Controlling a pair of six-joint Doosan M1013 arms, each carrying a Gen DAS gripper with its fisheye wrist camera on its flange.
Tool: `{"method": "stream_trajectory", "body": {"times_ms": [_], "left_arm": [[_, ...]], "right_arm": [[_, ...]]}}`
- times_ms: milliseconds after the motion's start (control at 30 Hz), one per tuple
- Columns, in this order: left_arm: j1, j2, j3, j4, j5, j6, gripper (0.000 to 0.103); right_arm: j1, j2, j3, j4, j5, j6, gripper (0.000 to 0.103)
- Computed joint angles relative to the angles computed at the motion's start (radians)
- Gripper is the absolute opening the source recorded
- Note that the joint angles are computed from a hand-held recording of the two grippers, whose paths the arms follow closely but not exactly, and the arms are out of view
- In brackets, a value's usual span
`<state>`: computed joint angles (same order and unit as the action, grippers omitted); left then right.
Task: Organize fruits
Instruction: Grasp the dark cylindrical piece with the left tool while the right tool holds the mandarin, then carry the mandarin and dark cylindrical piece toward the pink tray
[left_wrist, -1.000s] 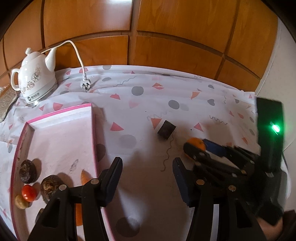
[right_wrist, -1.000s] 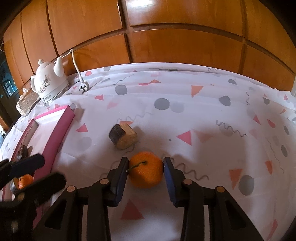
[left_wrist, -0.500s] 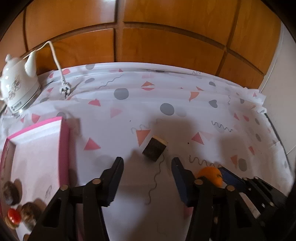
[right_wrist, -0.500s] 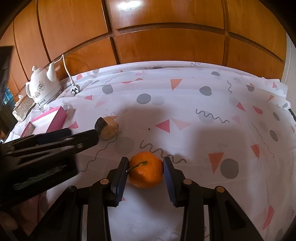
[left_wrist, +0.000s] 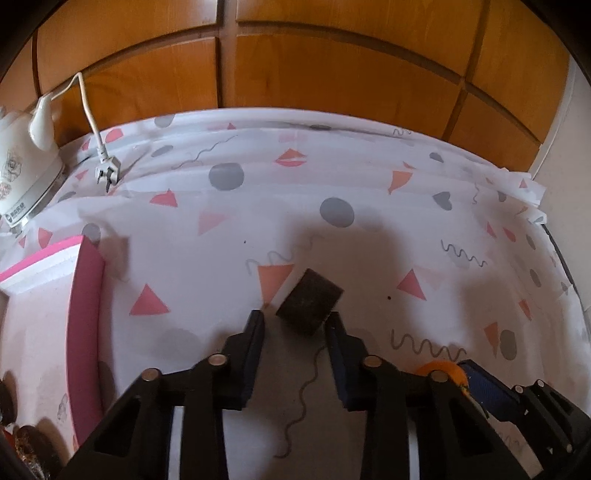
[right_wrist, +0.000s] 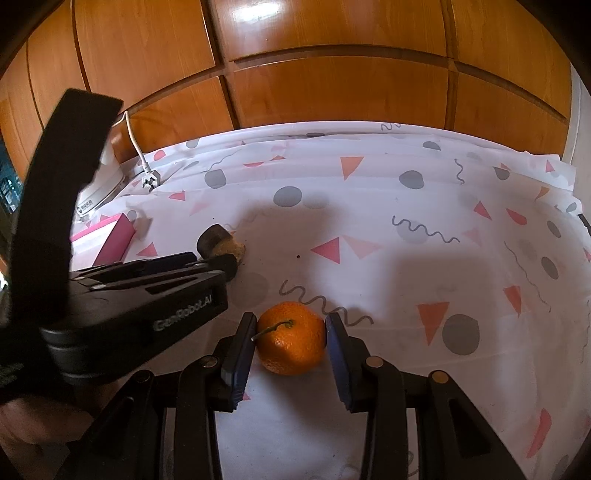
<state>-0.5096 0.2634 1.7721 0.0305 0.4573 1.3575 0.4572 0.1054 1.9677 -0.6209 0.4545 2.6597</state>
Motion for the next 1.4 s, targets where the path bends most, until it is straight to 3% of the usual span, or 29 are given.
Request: {"method": "stream_trajectory", "body": {"times_ms": [333,600,767,800,1133,1400], "left_arm": [[0.013,-0.054,0.060,-0.093,-0.043,0.041,0.026],[-0.006,-0.118,0.132,0.028,-0.060,-0.115,0.026],[-0.013,-0.124,0.158,0.001,-0.061,-0.083,0.026],[-0.021,-0.125,0.164,0.052,-0.077,-0.118,0.026],[-0.032,-0.110,0.157,0.108,-0.086,-0.161,0.026],[-0.030,-0.122,0.165,0.090,-0.097,-0.142,0.026]], "right_arm": [[0.001,0.000,0.001,-0.013,-0.001,0.014,0.038],[0.019,-0.009,0.008,-0.057,0.027,0.032,0.038],[0.018,-0.035,0.036,-0.073,0.037,0.068,0.038],[0.017,-0.037,0.039,-0.075,0.040,0.073,0.038],[0.019,-0.041,0.054,-0.125,0.028,0.138,0.038],[0.019,-0.045,0.059,-0.127,0.022,0.144,0.038]]}}
